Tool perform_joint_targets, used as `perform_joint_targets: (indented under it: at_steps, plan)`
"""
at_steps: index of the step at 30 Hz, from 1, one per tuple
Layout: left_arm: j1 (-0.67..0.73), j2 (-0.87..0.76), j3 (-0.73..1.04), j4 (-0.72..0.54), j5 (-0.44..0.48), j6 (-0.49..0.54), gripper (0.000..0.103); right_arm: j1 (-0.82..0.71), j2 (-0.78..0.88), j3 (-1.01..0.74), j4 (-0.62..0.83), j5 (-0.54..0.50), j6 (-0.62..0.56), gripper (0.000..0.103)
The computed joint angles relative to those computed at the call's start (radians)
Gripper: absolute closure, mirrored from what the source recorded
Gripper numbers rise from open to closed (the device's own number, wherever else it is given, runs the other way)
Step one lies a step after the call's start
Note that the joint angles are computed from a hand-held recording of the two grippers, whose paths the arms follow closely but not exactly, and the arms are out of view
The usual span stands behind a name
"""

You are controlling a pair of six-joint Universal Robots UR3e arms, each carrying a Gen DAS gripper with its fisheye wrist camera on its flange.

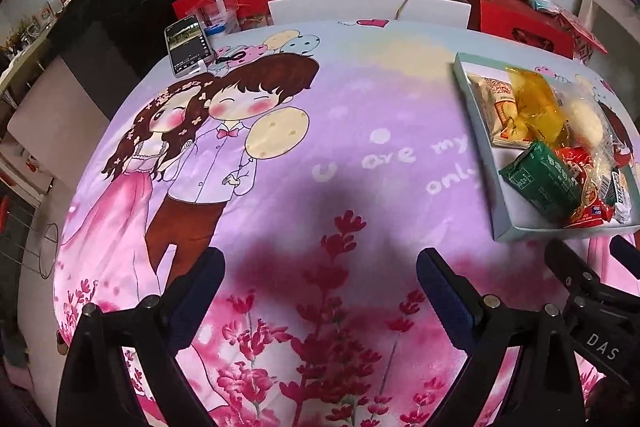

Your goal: Organize snacks

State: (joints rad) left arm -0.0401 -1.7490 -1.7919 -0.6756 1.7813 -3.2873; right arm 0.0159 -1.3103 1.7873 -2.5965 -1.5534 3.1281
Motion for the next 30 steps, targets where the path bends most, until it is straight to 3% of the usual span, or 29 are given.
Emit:
perform_joint_targets:
  at_steps: [11,30]
  plan:
    - [0.013,-0.033,0.042,-0.060,0.001,-0.003,0.006,0.003,0.028,-0.038,0.038,-0.019,-0.001,0.000]
    - [0.024,-0.020,0.032,-0.043,-0.021,-0.003,0.006,0.008,0.032,-0.041,0.044,-0.029,0.006,0.000]
